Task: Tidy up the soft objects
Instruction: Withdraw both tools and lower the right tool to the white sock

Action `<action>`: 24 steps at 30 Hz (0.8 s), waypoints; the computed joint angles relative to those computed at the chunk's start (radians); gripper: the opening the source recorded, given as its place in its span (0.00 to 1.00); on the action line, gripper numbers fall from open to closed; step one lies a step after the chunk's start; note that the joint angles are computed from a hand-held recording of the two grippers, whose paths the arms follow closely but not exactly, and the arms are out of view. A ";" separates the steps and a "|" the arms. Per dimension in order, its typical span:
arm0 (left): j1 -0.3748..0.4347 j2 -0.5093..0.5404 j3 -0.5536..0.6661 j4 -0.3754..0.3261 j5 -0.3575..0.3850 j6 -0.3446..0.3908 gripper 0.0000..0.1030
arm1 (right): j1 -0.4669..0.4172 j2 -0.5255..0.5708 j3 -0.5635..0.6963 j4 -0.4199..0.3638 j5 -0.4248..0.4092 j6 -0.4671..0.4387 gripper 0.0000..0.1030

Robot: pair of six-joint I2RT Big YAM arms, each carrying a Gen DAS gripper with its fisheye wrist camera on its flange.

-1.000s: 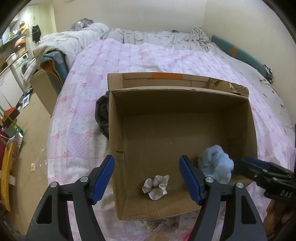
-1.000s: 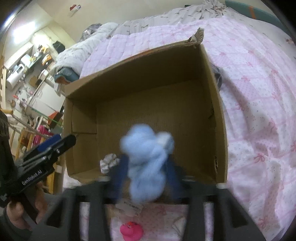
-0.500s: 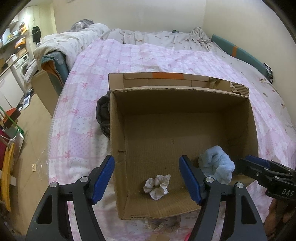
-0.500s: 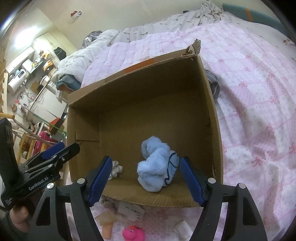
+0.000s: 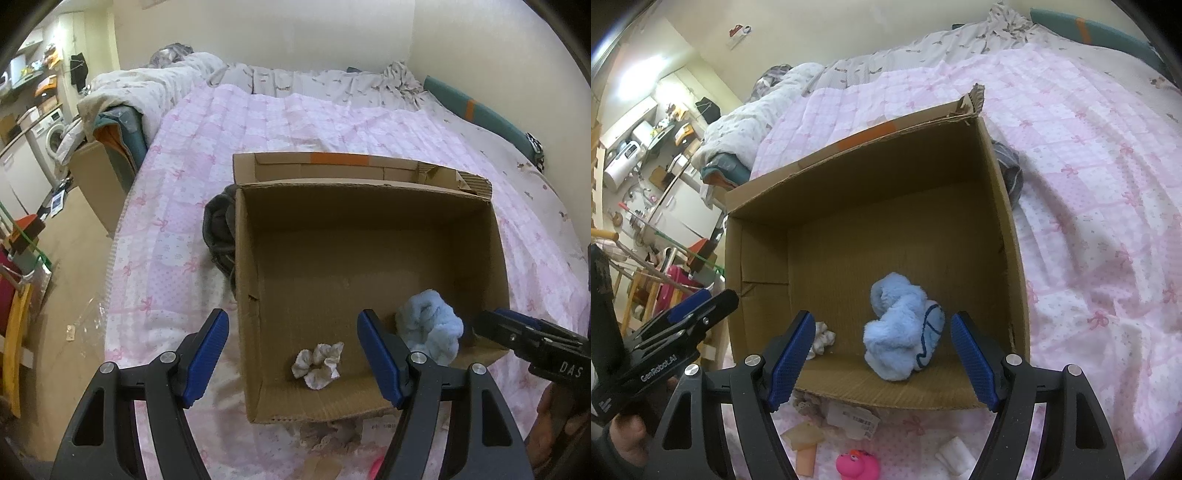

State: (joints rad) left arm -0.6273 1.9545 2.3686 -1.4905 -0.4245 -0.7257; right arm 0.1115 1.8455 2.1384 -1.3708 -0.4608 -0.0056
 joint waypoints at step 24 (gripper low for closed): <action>-0.056 -0.190 -0.252 -0.039 -0.020 -0.163 0.68 | -0.033 -0.137 -0.152 0.018 -0.002 -0.020 0.78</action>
